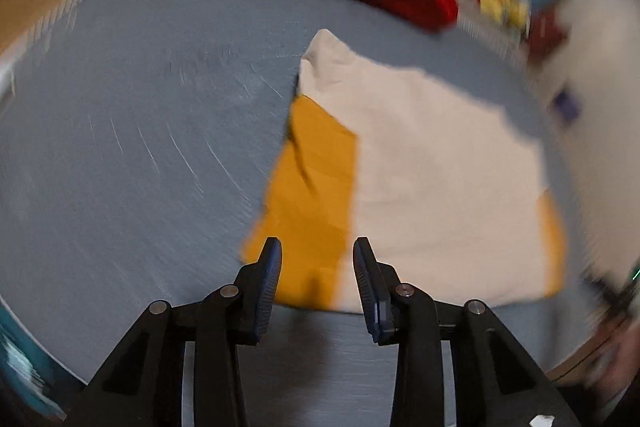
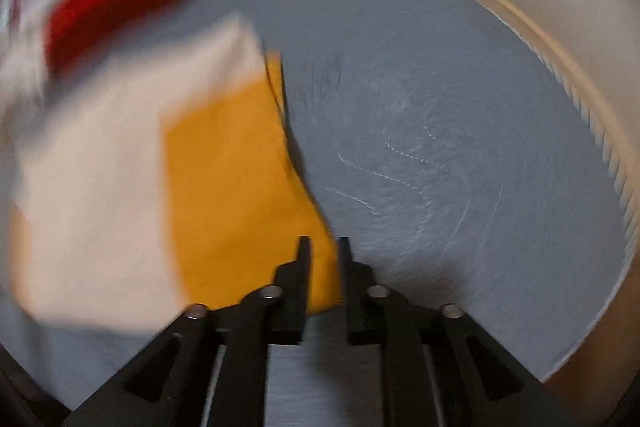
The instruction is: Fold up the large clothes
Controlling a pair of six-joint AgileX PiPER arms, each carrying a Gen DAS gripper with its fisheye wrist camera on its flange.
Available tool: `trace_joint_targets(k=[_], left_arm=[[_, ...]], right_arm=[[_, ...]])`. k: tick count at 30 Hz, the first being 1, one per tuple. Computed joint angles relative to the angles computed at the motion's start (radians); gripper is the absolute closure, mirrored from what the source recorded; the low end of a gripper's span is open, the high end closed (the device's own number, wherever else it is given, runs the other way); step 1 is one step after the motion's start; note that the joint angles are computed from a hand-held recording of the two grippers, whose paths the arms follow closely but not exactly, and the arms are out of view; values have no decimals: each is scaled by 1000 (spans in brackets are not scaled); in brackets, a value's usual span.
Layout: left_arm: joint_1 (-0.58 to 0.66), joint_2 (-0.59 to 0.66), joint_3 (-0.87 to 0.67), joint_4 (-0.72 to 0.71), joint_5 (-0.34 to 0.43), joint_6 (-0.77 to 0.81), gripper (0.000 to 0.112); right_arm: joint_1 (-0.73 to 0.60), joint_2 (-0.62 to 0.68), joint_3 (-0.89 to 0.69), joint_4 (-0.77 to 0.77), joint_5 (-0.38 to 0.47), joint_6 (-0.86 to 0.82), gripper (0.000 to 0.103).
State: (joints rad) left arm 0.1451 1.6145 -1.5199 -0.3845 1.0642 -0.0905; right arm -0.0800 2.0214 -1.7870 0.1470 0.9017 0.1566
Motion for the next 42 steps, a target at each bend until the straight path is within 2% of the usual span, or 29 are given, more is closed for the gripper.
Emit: trace_joint_targets(k=[1,3,5,7,11,14,16,22,23,25,26,27,28,29,31,34,36,38,42], left_arm=[[18,-30,65,-55,-21,5,79],[41,-41,162,-159,-70,0,79],[-6,-26,235,-241,-132,-51,79],[-13,-12,274,-296,-151,-55,79],[5,30,327,-395,-205,-31,67],[48,53,368,-481,-242,-2,66],[60,67,373,-547,-278,20,66],[50,118,339,-610,-357,41,66],[46,118,341,-617,-371,43,66],[48,109,363,-630,-385,69,68],[43,110,360,-619,-389,65,68],[38,113,349,-595,-393,52,76],[41,95,378,-587,-397,66,85],[40,97,371,-581,-395,68,96],[30,79,361,-541,-408,49,103],[16,19,329,-441,-390,-16,107],[20,-31,305,-375,-352,-65,109],[38,-79,270,-300,-283,-120,109],[95,-191,260,-185,-129,-173,109]], right_arm=[[-23,-58,93,100,-58,4,49],[-45,-124,211,247,-128,-21,43],[-24,-183,349,311,-220,-41,43],[-22,-147,374,358,-236,-76,43],[-48,-78,384,459,-247,-125,43],[-76,11,339,549,-217,-165,43],[-78,78,279,548,-192,-149,43],[-52,105,269,476,-246,-57,44],[-42,108,259,445,-256,-26,45],[-32,109,252,411,-272,9,65],[-28,120,237,396,-270,33,70],[-32,119,237,398,-268,35,83],[-35,127,229,405,-268,39,88],[-37,133,221,413,-267,38,90],[-30,130,210,392,-273,52,94],[-11,92,215,315,-285,98,98],[9,51,204,197,-249,177,100],[38,-8,197,98,-217,207,100],[65,-114,223,28,-164,225,100]])
